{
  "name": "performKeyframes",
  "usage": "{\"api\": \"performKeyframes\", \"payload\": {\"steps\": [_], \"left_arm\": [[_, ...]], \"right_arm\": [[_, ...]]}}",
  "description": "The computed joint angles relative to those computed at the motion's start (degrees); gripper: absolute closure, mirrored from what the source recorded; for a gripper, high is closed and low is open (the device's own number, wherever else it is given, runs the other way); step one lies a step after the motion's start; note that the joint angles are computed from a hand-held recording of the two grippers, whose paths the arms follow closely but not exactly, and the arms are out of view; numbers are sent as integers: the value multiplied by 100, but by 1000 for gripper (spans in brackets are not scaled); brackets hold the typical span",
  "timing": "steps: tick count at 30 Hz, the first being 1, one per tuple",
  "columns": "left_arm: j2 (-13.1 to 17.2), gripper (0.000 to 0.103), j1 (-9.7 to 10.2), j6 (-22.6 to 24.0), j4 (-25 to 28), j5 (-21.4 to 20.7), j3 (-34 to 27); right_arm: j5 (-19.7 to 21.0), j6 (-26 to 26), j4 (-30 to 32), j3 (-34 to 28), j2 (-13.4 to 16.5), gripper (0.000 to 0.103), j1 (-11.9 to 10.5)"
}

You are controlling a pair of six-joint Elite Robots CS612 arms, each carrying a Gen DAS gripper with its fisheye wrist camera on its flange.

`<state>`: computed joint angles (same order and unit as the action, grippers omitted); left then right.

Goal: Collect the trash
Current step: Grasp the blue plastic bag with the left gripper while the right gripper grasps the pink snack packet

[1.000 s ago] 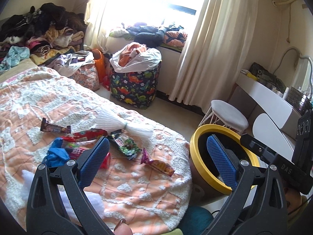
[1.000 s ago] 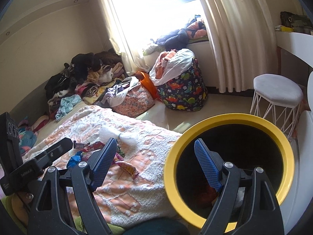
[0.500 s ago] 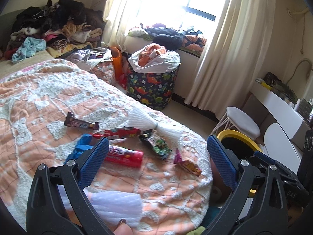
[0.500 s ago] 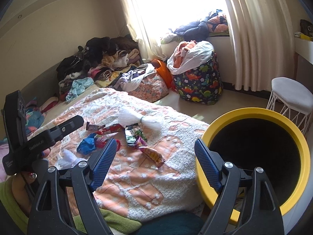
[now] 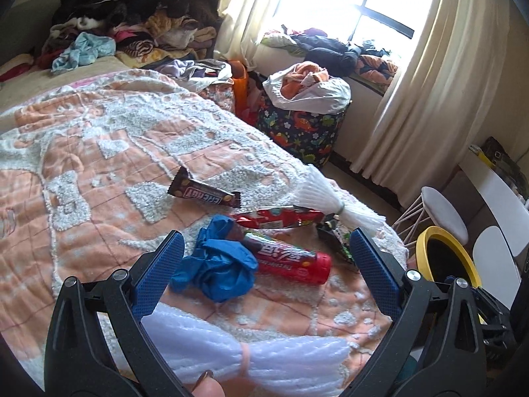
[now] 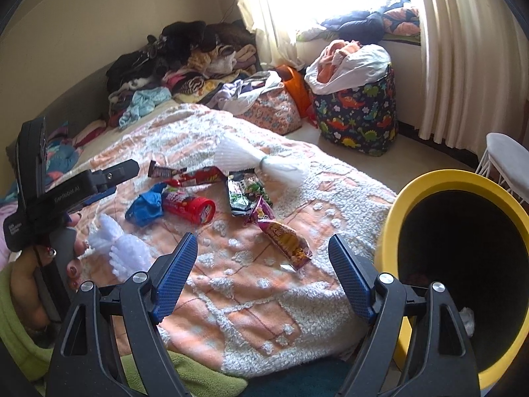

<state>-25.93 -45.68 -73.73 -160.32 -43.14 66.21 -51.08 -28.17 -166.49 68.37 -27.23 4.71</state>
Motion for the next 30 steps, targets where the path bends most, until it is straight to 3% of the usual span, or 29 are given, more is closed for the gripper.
{"api": "performKeyframes", "payload": {"steps": [3, 12, 16, 19, 23, 30], "left_arm": [[-27, 12, 59, -164, 158, -180, 64], [8, 42, 183, -387, 148, -706, 162], [42, 58, 202, -335, 84, -804, 157], [55, 64, 206, -312, 48, -814, 164], [74, 70, 206, -272, -2, -799, 165], [93, 81, 195, -180, -105, -774, 150]], "right_arm": [[-174, -169, 300, -218, 94, 25, 78], [-758, -523, 916, -731, 350, 31, 279], [-1002, -564, 1234, -991, 475, 41, 340], [-1122, -528, 1462, -1201, 578, 57, 358], [-1029, -292, 1578, -1319, 643, 81, 330], [-696, -109, 1374, -1073, 554, 82, 249]]}}
